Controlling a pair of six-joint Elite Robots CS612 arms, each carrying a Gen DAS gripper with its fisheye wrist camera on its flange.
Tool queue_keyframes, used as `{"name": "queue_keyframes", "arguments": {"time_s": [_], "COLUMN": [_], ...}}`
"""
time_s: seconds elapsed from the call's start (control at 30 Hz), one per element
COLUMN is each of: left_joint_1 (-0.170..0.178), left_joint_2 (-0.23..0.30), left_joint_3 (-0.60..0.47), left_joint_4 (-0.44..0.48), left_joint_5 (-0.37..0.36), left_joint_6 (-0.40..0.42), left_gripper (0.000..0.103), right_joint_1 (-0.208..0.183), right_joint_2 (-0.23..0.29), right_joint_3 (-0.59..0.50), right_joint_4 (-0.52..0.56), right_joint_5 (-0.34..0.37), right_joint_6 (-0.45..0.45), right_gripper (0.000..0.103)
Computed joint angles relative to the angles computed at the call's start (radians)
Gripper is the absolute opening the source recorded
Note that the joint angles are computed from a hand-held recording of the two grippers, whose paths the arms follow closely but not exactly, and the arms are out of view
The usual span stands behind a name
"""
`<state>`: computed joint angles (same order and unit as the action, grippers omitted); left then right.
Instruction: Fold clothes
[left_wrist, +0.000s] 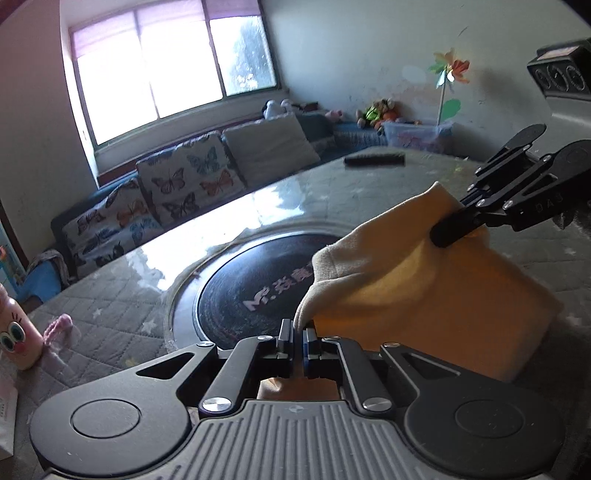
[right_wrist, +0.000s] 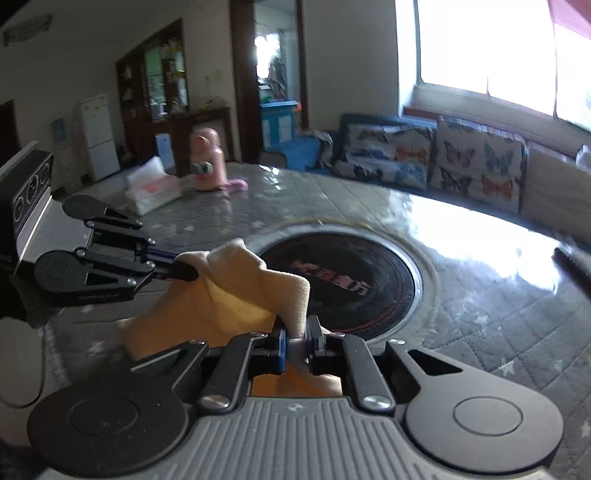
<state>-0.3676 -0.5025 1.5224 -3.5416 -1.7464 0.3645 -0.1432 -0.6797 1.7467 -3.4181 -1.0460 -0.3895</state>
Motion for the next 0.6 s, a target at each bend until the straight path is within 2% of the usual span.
{"name": "queue_keyframes", "arguments": {"time_s": [0.17, 0.23, 0.33, 0.43, 0.53, 0.6], "left_joint_1": [-0.005, -0.004, -0.005, -0.006, -0.007, -0.007], "left_joint_2": [0.036, 0.043, 0.047, 0.048, 0.051, 0.053], "left_joint_3": [-0.052, -0.063, -0.073, -0.076, -0.086, -0.092], "left_joint_4": [0.062, 0.078, 0.093, 0.092, 0.104, 0.113], "left_joint_5": [0.038, 0.041, 0.046, 0.058, 0.082, 0.098], "left_joint_6": [-0.025, -0.03, -0.04, -0.039, -0.048, -0.058], "left_gripper": [0.008, 0.01, 0.012, 0.021, 0.035, 0.037], "right_joint_1": [0.02, 0.026, 0.026, 0.024, 0.025, 0.028], "right_joint_2": [0.062, 0.082, 0.1, 0.104, 0.101, 0.1], "right_joint_3": [-0.081, -0.099, -0.12, -0.127, -0.125, -0.127], "right_joint_4": [0.034, 0.031, 0.038, 0.049, 0.037, 0.037], "right_joint_5": [-0.08, -0.105, -0.123, -0.13, -0.139, -0.148], "right_joint_6": [0.055, 0.081, 0.127, 0.147, 0.14, 0.132], "right_gripper": [0.011, 0.018, 0.02, 0.023, 0.023, 0.023]}}
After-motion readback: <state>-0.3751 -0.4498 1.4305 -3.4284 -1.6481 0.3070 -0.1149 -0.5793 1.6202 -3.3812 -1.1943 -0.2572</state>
